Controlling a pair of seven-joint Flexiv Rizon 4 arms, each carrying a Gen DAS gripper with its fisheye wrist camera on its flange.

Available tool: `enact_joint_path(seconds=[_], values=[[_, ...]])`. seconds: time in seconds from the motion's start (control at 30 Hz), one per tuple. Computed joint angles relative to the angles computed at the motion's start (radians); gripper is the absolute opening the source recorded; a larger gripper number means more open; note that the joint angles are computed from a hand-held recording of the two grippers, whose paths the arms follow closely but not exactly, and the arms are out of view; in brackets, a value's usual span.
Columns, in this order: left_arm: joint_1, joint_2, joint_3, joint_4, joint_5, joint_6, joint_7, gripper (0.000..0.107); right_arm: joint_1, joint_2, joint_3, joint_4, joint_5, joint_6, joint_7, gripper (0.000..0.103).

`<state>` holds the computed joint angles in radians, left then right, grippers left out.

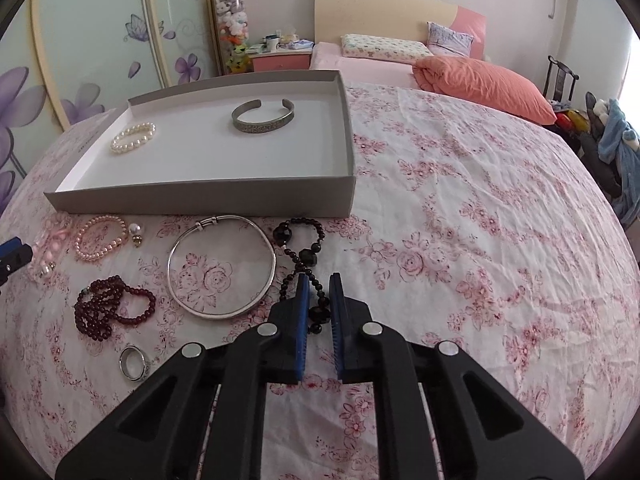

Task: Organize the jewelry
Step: 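Grasp the black beaded bracelet with the right tool while the left tool grasps the pink bead bracelet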

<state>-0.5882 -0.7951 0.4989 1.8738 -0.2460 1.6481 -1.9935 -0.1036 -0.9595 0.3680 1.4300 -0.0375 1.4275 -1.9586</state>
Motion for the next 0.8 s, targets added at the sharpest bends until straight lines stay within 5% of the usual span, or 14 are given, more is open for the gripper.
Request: enact_joint_path(seconds=[0.23,0.67,0.8], values=[[0.010,-0.019,0.004,-0.045,0.014,-0.063,-0.024,0.066,-0.004,-0.001,0.006,-0.006,0.009,-0.010,-0.006,0.011],[0.017,-0.043,0.046,-0.135,0.172,-0.161,-0.137,0.023,-0.005,0.000,0.008,-0.009,0.021,-0.015,-0.015,0.011],[0.024,-0.037,0.042,-0.146,0.221,-0.174,-0.172,0.023,-0.008,0.000,0.013,-0.011,0.025,-0.019,-0.019,0.011]])
